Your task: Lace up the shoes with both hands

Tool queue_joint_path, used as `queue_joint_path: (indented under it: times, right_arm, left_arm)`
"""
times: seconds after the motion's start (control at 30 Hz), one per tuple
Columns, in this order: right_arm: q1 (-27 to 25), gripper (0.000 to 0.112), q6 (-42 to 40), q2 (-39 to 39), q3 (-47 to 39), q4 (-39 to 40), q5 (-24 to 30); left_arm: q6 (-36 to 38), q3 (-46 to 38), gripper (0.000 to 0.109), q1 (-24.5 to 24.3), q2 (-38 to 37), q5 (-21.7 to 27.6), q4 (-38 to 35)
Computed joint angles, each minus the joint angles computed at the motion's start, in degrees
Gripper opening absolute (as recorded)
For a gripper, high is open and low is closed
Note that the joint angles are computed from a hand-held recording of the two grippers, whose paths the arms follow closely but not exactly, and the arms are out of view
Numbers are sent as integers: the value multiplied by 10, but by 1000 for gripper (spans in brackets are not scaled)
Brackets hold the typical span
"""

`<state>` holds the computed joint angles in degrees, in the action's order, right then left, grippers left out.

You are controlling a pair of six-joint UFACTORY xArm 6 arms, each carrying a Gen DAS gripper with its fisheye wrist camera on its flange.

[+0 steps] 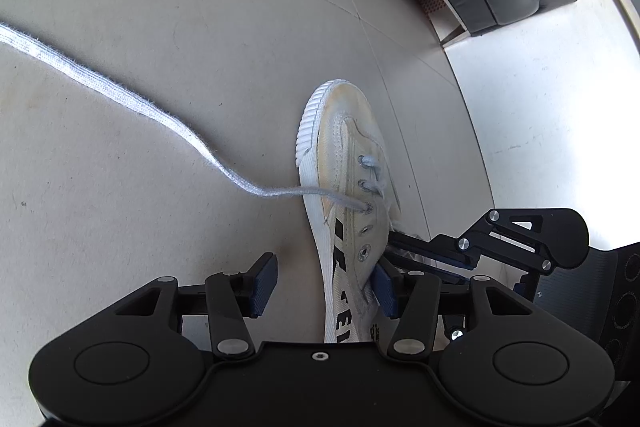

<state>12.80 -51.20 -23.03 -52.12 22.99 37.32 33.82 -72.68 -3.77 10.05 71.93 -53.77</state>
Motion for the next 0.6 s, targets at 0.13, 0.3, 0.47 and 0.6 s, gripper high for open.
queue_joint_path:
  times: [0.13,0.3,0.47,0.6]
  right_arm:
    - [-41,6,-52,-12,-2,30,31]
    - [-41,9,-40,-16,-2,34,31]
    - [-33,9,-42,-10,-3,41,17]
    - [-31,9,-29,-1,-10,42,22]
  left_arm:
    - [2,1,50,-2,-1,-3,1]
    - [-1,6,50,-8,-4,-8,-3]
    - [2,11,49,-16,-11,-17,-7]
    - [46,18,46,-13,-27,-21,-33]
